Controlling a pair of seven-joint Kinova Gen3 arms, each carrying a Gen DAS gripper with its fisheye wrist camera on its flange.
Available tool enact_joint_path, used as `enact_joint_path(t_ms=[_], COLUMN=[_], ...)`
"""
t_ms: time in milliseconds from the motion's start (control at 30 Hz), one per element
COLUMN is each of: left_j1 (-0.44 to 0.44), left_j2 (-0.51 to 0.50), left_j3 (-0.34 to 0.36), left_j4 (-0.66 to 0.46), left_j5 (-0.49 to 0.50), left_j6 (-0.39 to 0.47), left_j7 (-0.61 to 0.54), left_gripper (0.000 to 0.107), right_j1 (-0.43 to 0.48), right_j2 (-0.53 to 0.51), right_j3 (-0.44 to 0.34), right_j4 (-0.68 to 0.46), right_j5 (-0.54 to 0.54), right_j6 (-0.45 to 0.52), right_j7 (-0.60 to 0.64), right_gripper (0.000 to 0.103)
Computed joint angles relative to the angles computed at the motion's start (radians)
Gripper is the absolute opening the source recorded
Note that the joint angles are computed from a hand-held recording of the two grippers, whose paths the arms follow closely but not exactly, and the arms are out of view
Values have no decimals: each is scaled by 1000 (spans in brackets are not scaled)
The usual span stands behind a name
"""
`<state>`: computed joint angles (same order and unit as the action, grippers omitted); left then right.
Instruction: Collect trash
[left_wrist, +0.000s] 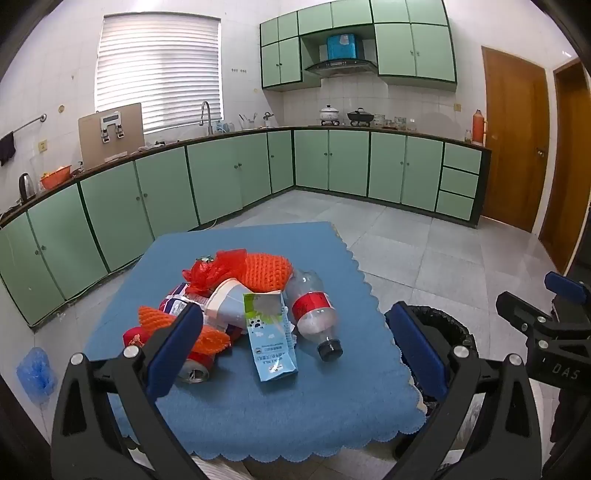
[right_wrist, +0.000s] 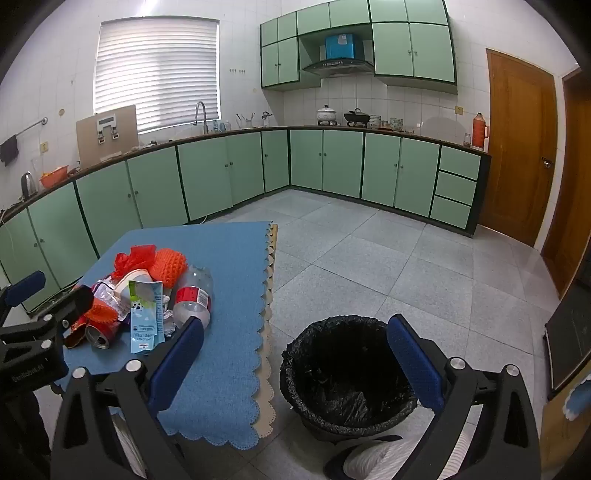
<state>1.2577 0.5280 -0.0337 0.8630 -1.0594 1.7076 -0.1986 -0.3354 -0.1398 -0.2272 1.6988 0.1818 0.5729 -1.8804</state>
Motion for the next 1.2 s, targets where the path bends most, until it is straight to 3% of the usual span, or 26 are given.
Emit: enact_joint_path(t_ms=[1200], left_j1=[9], left_j2=[4], left_j3=[-7], left_j4=[-5], left_j5=[-10], left_j6=[1], left_j7=[3], left_gripper=[98], right_j1=[3], right_j2=[2], right_j3=[12], right_j4=[1], right_j5=[-35], right_j6=[-20], right_j7=[27], right_gripper=[97])
